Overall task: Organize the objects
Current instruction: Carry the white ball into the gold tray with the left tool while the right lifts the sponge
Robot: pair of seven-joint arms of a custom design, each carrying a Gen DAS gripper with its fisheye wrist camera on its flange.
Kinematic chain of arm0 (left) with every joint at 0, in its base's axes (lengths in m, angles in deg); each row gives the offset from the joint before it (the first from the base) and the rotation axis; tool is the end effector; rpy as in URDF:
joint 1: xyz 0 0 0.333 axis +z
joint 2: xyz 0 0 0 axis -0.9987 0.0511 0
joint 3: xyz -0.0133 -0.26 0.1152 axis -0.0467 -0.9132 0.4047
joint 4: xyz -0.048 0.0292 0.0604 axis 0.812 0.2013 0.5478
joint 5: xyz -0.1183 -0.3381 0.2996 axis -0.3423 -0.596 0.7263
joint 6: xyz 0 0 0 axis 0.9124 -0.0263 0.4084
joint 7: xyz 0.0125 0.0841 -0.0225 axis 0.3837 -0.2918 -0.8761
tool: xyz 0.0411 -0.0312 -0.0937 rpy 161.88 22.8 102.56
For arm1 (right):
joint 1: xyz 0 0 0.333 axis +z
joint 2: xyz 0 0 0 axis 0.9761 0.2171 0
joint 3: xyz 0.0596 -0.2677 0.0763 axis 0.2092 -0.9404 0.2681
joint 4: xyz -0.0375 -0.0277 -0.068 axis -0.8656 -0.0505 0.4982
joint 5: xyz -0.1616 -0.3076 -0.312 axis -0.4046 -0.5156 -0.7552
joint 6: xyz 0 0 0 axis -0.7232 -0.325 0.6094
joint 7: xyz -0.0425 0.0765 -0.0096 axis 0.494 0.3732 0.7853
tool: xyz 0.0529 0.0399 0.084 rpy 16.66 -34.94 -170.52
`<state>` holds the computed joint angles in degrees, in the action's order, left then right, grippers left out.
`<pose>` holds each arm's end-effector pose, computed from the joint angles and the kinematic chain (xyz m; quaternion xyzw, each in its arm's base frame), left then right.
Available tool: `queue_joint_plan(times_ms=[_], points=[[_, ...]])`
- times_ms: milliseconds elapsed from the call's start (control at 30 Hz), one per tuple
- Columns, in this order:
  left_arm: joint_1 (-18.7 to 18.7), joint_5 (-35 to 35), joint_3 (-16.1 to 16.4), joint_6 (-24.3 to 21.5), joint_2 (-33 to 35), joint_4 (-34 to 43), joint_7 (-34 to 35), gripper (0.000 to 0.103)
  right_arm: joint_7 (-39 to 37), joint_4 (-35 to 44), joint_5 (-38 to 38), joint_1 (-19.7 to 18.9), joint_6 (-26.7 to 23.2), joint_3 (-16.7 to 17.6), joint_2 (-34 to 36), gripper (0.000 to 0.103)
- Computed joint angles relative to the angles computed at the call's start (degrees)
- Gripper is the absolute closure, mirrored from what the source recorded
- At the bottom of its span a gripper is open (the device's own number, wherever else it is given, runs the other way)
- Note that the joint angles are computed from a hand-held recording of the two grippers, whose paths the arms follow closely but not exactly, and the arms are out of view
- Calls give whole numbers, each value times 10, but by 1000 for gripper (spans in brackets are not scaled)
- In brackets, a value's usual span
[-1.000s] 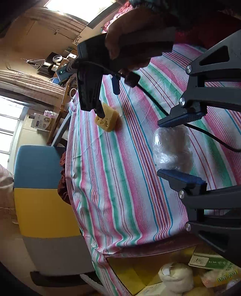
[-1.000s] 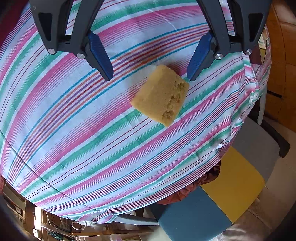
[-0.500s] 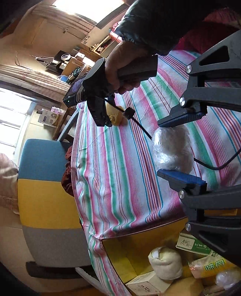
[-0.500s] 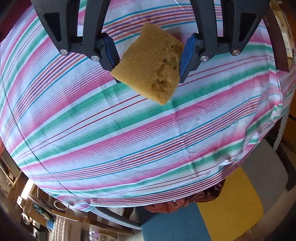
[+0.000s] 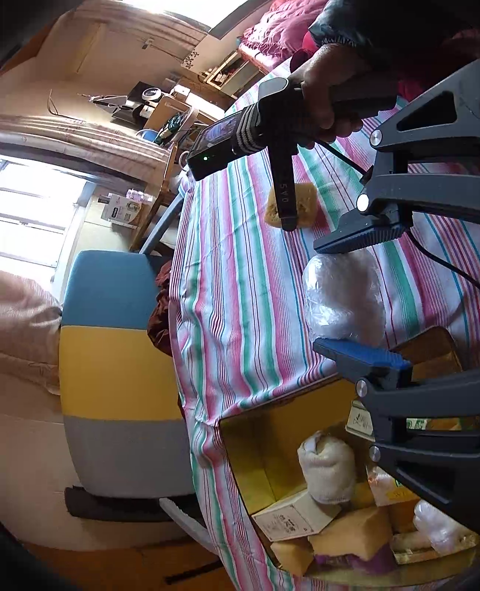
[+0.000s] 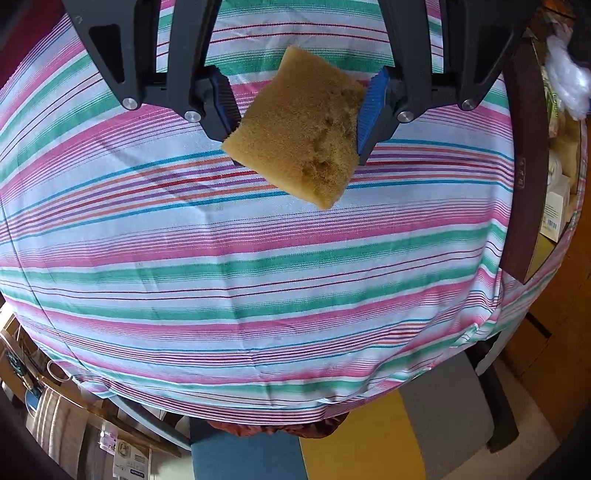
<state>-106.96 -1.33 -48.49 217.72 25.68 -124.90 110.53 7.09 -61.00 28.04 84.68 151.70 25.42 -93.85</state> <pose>0.4083 -0.2255 0.4662 -0.5466 0.7307 -0.3715 0.1710 0.5433 0.0146 0.4013 -0.6950 0.6903 -0.0829 0.1831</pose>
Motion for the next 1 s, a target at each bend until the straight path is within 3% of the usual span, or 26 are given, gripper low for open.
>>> queue_joint_plan(times_ms=[167,500,800,1000], points=[[39,31,-29,-2,-46,-29,-39,56,4,2,-12,-2,8,5,8,46],[57,61,-28,-19,-116,-76,-78,56,13,-1,-36,-2,13,11,8,46],[66,59,3,-30,-164,-112,-81,56,20,-6,-48,-2,15,13,2,46],[133,44,34,-69,-241,-156,-101,56,53,-8,-77,-4,15,22,-1,46]])
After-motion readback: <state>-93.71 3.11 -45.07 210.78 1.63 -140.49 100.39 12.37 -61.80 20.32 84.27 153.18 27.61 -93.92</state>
